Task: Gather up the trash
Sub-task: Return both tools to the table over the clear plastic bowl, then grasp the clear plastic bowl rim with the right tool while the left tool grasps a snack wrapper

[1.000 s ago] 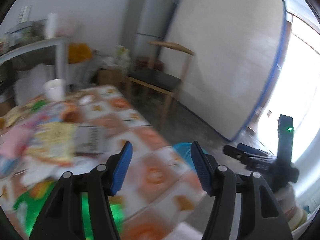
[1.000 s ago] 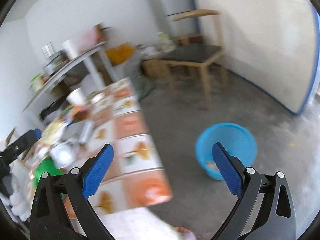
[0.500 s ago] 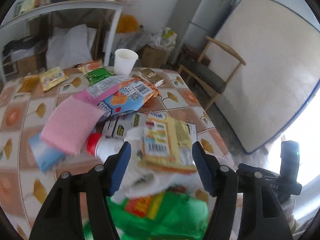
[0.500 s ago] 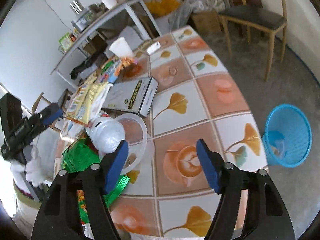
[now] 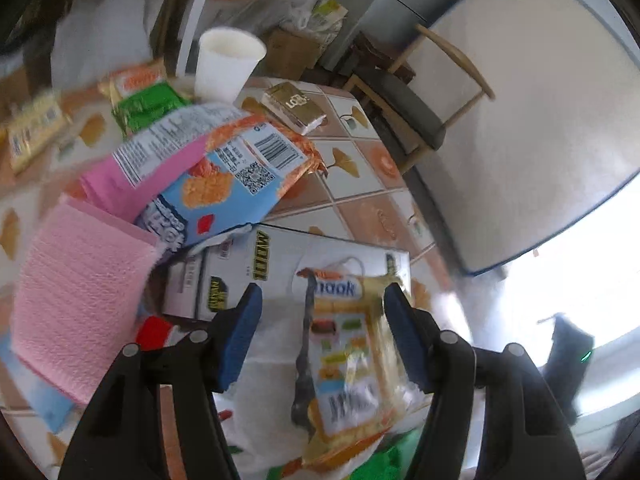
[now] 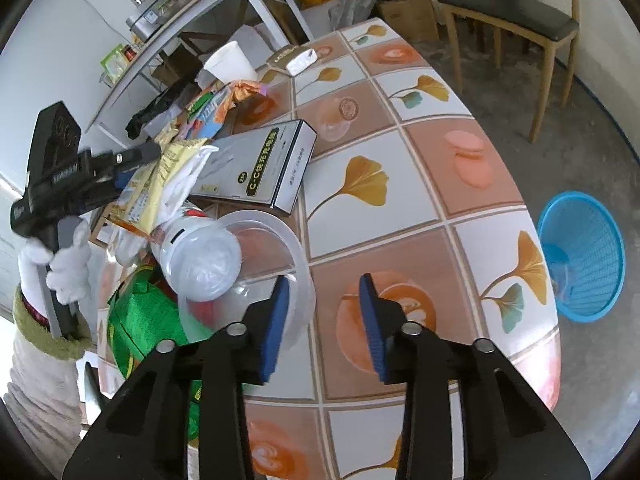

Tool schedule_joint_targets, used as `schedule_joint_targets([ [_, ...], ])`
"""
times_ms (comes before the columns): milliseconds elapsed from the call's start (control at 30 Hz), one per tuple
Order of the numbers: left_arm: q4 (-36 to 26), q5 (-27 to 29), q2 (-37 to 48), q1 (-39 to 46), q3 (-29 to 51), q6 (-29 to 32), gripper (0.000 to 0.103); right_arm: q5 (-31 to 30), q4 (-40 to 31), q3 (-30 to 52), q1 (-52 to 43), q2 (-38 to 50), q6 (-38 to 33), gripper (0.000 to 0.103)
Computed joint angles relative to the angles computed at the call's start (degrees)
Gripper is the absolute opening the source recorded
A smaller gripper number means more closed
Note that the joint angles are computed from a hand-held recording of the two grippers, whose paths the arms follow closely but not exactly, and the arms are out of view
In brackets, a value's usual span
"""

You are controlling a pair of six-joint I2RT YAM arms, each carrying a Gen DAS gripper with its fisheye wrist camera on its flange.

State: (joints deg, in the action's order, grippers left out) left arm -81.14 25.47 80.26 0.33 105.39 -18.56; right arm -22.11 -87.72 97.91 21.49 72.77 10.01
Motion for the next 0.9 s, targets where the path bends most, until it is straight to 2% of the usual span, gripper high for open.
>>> schedule_joint_targets([
  [67, 1.29, 5.33, 0.13, 2.59, -1.62, -2.04, 0.060, 0.71, 0.08, 0.13, 1.14, 0.17, 0.37, 0.024],
  [233, 1.63, 7.67, 0.66, 3.12, -1.29, -2.45, 0.055, 1.97, 0.28, 0.53, 2.82, 0.45, 0.79, 0.016],
  [300, 1.50, 7.63, 0.81, 2.95, -1.04, -2.42, 0.042, 2.62, 0.32, 0.55, 3.23, 0.40, 0.98, 0.013],
  [367, 1.52, 8.08, 0.63, 3.15, -0.99, -2.07, 0.035, 2.58, 0.34, 0.50, 3.15, 0.30, 1.00, 0.008],
  [433, 1.95, 8.15, -0.43, 3.16, -1.34, -1.53, 0.026, 2.69, 0.49, 0.42, 3.13, 0.19, 0.95, 0.007],
  [500, 1.93, 8.11, -1.16, 3.27, -1.33, -0.91, 0.013, 2.76, 0.50, 0.48, 3.05, 0.13, 0.98, 0.007],
  [600, 2.90, 6.41, -3.49, 2.56, -1.51, -1.28, 0.005, 3.05, 0.54, 0.58, 2.99, 0.00, 0.99, 0.007],
  [700, 3.13, 5.39, -5.05, 1.93, -0.72, -1.21, 0.004, 3.03, 0.49, 0.58, 2.71, -0.18, 1.04, 0.007],
  [800, 0.39, 6.49, -5.28, 1.71, 1.23, -1.17, 0.005, 2.86, 0.38, 0.63, 2.40, -0.32, 0.93, 0.006],
  [900, -1.10, 7.48, -6.12, 0.91, 1.48, -0.80, 0.017, 2.63, 0.33, 0.65, 2.06, -0.29, 0.72, 0.006],
])
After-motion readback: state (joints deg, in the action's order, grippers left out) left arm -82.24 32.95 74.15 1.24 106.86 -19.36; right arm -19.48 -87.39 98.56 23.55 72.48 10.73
